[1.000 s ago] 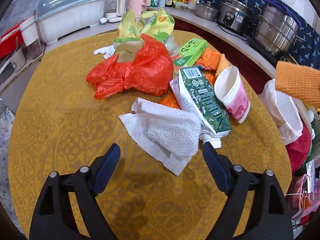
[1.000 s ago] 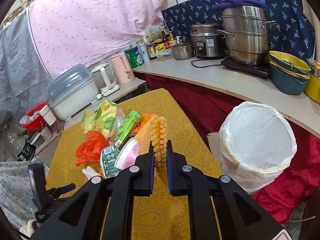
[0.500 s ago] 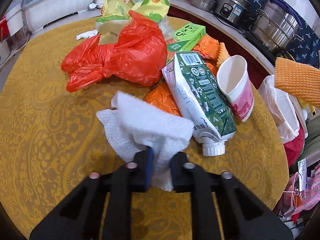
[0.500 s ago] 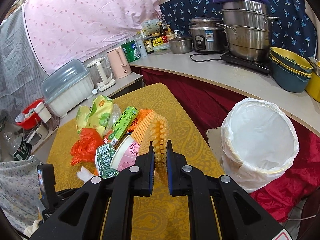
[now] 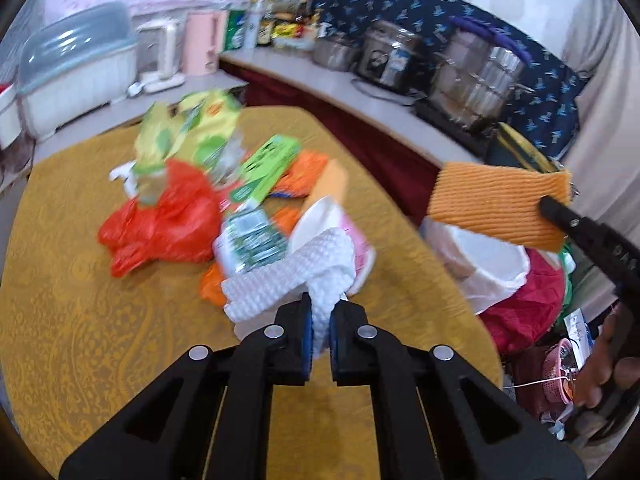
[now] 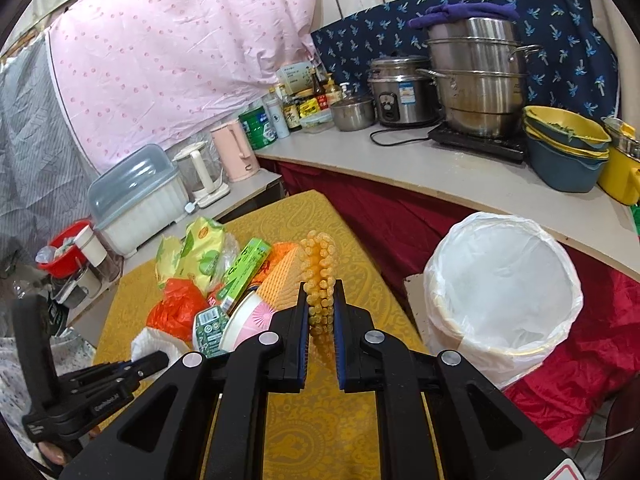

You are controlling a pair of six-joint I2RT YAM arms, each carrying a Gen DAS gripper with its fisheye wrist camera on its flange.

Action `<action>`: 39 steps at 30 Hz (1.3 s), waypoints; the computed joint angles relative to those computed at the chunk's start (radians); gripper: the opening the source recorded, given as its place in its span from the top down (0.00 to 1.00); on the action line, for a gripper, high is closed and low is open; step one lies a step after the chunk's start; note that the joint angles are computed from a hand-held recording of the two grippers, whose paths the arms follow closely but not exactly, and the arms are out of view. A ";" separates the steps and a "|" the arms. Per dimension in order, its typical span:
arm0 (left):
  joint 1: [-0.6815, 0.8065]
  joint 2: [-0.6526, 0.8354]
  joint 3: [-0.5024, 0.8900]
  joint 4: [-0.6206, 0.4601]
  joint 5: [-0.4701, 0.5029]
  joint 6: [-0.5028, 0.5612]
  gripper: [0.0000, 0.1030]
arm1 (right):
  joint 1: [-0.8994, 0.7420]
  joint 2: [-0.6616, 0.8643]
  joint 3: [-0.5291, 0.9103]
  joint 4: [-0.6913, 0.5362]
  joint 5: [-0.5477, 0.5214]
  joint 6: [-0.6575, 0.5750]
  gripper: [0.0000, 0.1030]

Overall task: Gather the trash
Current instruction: 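Lift the sponge and tissue and carry both toward the white-bagged bin, then open the right tool over the bin while the left tool releases the tissue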

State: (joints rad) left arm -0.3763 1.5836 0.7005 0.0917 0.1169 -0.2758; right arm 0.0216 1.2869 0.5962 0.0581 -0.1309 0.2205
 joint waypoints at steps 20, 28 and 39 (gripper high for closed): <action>-0.392 0.531 0.806 -0.197 0.023 0.022 0.94 | -0.564 0.106 0.025 0.074 -0.173 -0.132 0.90; -0.439 0.830 1.231 -0.393 0.053 0.029 0.94 | -0.648 0.303 0.115 0.133 -0.182 -0.147 0.90; -0.429 1.089 1.642 -0.597 0.047 0.014 0.40 | -0.638 0.534 0.259 0.153 -0.180 -0.122 0.77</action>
State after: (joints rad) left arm -0.8055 2.6730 2.3425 -0.5053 0.1638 -0.2621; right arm -0.6161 1.8209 0.8554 0.2109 -0.3114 0.0984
